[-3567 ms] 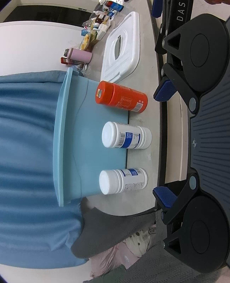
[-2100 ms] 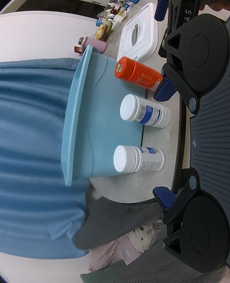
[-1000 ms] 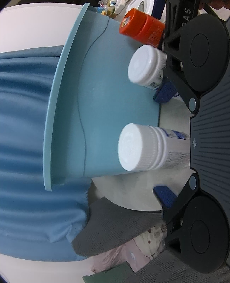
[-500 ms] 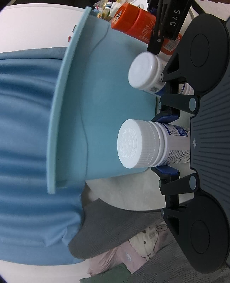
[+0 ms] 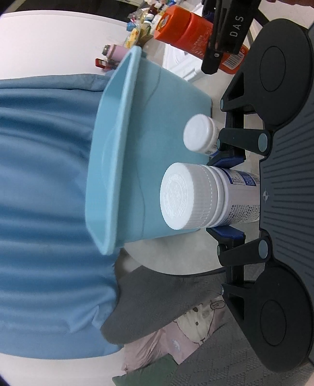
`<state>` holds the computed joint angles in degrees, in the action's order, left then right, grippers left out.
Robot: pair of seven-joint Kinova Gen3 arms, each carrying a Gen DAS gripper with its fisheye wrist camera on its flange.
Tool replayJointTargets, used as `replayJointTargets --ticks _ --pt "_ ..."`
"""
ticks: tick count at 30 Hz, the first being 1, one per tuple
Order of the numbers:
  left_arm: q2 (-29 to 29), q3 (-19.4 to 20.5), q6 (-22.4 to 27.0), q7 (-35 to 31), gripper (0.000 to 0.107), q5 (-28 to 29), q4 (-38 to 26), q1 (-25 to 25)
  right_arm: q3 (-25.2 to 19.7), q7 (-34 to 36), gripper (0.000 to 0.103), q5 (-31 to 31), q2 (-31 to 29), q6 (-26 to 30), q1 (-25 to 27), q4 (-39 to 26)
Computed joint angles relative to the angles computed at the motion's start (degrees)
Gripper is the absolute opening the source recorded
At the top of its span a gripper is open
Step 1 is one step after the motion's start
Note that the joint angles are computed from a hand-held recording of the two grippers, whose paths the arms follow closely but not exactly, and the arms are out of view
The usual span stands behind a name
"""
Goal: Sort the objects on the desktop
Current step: 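Lift both bottles up over the rim of the blue tub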
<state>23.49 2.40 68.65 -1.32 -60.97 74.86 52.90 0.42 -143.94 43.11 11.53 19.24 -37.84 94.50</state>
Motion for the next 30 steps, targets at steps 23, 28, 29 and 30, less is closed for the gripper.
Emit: replayJointTargets --ticks 23,28,29,30 --pt "1.13 -1.55 5.13 -13.59 0.048 -0.25 -16.6 2.92 -4.72 3.75 0.05 -0.25 -2.93 5.44 3.59 -7.43" --pt "2.42 -3.4 4.01 -17.48 0.048 0.84 -21.28 2.42 -3.81 4.72 0.05 0.06 -1.7 5.35 3.14 -10.1" --pt "2.82 -3.81 3.88 -18.23 0.048 1.13 -22.28 2.3 -3.67 5.23 0.05 -0.2 -1.3 5.41 3.15 -10.84" --pt "3.18 -4.22 3.7 -18.94 0.048 1.5 -23.26 2.13 -3.54 5.83 0.05 -0.64 -0.9 5.45 3.19 -11.6"
